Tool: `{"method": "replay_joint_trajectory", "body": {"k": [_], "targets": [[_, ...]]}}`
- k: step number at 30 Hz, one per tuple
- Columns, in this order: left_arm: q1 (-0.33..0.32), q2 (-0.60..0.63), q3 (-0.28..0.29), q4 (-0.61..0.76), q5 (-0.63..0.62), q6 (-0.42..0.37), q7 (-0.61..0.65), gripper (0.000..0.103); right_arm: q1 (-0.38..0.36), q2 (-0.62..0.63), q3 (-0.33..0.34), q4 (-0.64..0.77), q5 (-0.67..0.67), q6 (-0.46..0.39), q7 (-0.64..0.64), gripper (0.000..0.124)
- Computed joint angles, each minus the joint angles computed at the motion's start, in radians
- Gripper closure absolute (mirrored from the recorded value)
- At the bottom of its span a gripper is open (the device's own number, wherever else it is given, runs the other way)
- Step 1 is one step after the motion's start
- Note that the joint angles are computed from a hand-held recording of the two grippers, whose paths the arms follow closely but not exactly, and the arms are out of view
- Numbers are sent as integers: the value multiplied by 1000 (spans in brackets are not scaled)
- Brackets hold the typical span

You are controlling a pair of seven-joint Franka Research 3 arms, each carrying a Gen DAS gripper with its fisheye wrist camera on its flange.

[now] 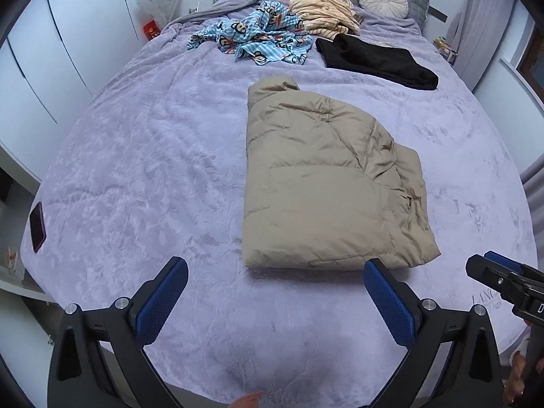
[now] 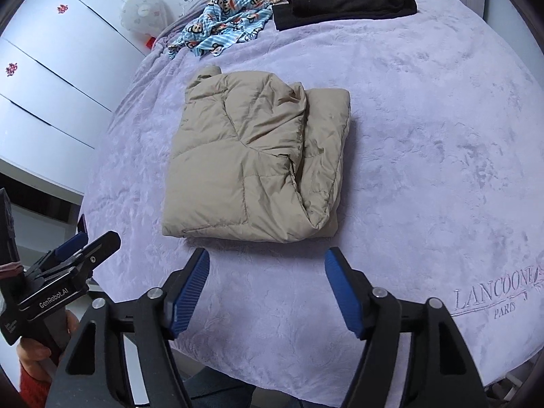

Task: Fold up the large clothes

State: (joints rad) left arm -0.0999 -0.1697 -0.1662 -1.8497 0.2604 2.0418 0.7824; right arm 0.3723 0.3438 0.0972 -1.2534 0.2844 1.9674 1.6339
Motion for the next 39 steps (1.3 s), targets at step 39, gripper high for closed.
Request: {"method": "replay_joint_trajectory", "body": {"k": [39], "targets": [[61,-6,28,82,35,-24,85,0,196,127,-56,294,-370,9,302,21]]}}
